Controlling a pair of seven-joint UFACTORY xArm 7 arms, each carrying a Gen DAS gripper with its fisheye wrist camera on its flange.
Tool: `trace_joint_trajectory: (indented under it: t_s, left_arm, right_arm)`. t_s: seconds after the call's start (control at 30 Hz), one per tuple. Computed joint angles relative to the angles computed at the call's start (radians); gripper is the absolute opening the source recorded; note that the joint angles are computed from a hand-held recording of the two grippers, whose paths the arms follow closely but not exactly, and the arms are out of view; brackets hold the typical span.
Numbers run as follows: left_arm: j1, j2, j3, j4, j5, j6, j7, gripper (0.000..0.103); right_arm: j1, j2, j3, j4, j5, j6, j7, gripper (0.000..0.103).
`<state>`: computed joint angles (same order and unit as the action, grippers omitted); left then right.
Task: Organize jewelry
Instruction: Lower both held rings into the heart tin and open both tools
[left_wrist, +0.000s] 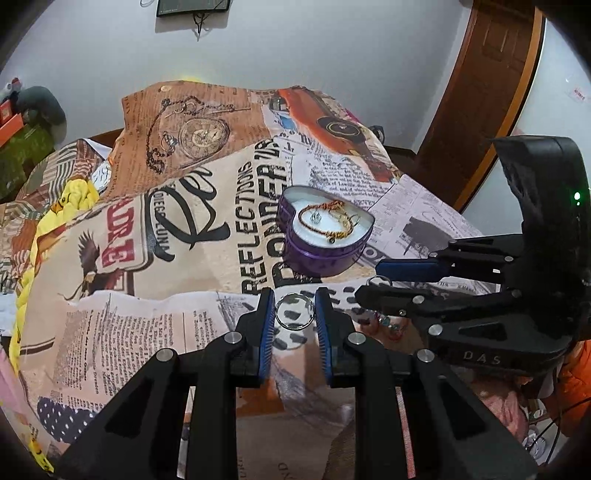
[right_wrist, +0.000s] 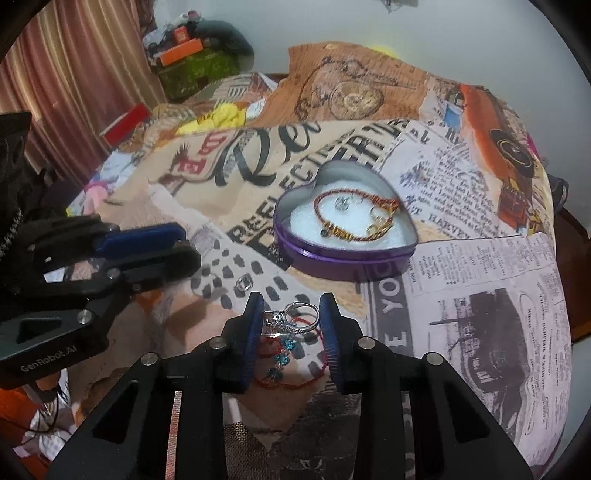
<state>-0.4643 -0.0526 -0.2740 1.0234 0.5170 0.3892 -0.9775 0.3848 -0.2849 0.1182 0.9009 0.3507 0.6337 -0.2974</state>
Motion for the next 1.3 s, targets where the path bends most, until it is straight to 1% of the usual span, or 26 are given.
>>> trace_joint_trajectory:
  t_s: [0.33, 0.5, 0.6, 1.0, 1.3]
  left_arm:
    - [0.001, 0.017, 0.002, 0.06, 0.054, 0.0, -0.026, 0.021]
    - [-0.006, 0.048, 0.015, 0.104, 0.076, -0.013, -0.032, 0.021]
    - [-0.013, 0.065, 0.025, 0.125, 0.08, -0.02, -0.026, 0.021]
    - [-0.058, 0.156, 0.071, 0.211, 0.067, -0.013, 0.04, 0.021]
    - [-0.089, 0.227, 0.102, 0.261, 0.013, 0.002, 0.114, 0.021]
  right_arm:
    - [-0.014, -0.027, -0.023, 0.015, 0.019, -0.062, 0.024, 0.028]
    - [-0.018, -0.029, -0.039, 0.023, 0.035, -0.092, 0.025, 0.028]
    - [-0.026, -0.021, -0.039, 0.03, 0.027, -0.111, 0.03, 0.028]
    - [-0.032, 0.037, -0.055, 0.066, 0.084, -0.132, -0.013, 0.028]
    - [-0.053, 0.096, -0.052, 0.099, 0.124, -0.093, -0.042, 0.028]
